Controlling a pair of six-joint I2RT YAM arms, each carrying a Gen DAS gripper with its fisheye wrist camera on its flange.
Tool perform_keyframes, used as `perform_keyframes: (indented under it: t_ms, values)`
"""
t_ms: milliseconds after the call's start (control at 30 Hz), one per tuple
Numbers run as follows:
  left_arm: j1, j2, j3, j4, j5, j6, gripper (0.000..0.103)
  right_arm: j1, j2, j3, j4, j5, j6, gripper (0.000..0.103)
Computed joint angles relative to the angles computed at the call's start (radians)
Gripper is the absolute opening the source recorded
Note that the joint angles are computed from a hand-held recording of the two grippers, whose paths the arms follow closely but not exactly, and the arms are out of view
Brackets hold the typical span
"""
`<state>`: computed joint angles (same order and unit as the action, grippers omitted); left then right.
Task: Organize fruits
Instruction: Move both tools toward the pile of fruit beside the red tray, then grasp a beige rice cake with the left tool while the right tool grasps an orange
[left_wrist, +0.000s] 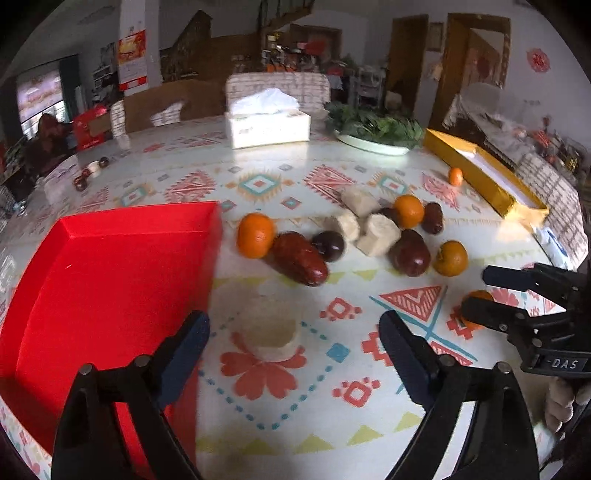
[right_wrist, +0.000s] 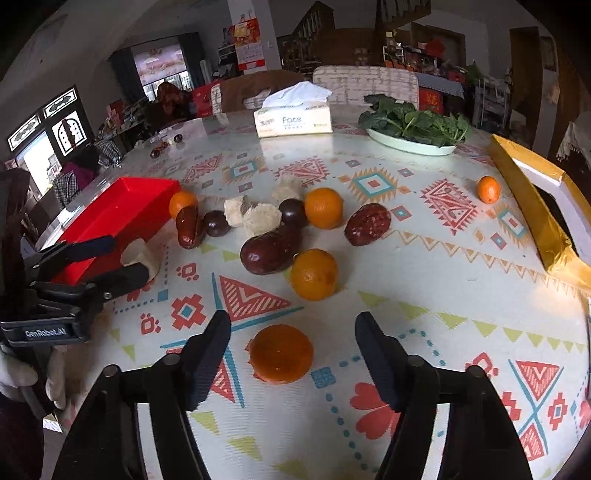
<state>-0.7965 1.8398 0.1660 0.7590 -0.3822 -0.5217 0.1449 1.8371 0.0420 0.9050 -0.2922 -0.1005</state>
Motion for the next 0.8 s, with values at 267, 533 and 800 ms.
perform_keyframes:
  t_ms: [267, 533, 800]
  values:
    - [-0.044, -0.017, 0.030, -0.060, -0.006, -0.017, 0.067, -0.023, 0.038, 0.025, -0.026, -0.035, -0.013, 0.049]
    - [-0.028, 0.074, 0.097, -0.083, 0.013, -0.027, 0.067, -0.013, 0.047, 0.027, -0.018, -0.029, -0.008, 0.049]
    - [-0.061, 0.098, 0.136, -0.149, -0.031, -0.064, 0.034, 0.019, 0.043, 0.015, -0.010, 0.002, 0.019, 0.049]
